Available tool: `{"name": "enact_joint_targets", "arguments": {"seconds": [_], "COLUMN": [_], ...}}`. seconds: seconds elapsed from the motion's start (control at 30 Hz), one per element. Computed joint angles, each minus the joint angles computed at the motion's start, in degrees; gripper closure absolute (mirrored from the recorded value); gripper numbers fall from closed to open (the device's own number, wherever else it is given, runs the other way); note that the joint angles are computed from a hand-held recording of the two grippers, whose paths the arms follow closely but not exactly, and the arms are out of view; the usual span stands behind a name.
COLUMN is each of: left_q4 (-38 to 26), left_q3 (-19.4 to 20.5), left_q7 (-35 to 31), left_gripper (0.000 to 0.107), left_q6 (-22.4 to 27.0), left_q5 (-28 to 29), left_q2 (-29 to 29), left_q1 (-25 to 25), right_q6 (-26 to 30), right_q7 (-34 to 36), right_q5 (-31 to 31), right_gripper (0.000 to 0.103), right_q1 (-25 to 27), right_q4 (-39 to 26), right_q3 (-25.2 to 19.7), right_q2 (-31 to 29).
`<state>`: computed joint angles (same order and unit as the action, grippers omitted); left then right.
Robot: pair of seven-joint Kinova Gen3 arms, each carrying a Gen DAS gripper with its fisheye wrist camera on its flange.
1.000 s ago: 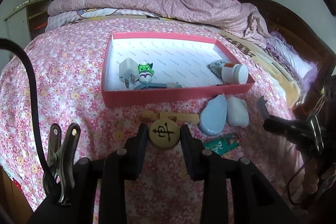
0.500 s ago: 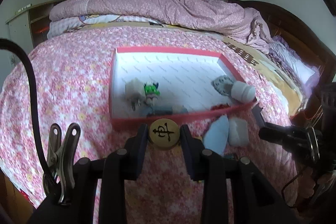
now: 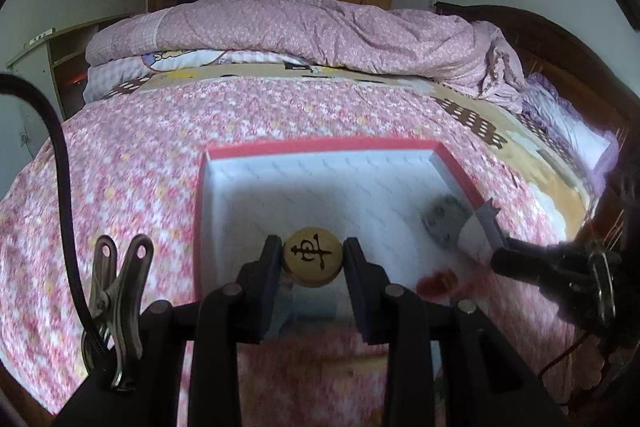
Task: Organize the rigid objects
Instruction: 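Carry chess piece into tray with left gripper while right gripper places grey hook there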
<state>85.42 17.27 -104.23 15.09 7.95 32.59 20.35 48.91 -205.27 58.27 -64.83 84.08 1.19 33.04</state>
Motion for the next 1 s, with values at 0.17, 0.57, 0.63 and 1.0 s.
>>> {"name": "enact_joint_targets", "arguments": {"seconds": [0.17,0.57,0.63,1.0], "left_q4": [-7.3,-21.6,-22.9,-21.7], "left_q3": [-2.4,-4.1,-4.8,-8.1], "left_q7": [1.2,0.7,0.8,4.9], "left_gripper": [0.074,0.068,0.062,0.042], "left_q6": [3.9,13.2,14.3,14.0], "left_q5": [-1.1,-1.0,-1.3,-3.7], "left_q2": [3.9,12.1,12.6,11.9], "left_q1": [2.9,5.2,5.9,8.4], "right_q6": [-1.1,-0.8,-0.9,-0.2], "right_q7": [2.4,12.1,12.9,12.9], "right_q5": [-1.1,-10.7,-11.7,-14.0], "right_gripper": [0.085,0.085,0.085,0.069], "right_q1": [2.4,7.3,7.5,6.7], "right_q4": [-1.3,-7.2,-7.7,-9.1], "right_q3": [0.5,2.0,2.5,5.1], "right_q2": [0.5,3.4,3.8,4.8]}}
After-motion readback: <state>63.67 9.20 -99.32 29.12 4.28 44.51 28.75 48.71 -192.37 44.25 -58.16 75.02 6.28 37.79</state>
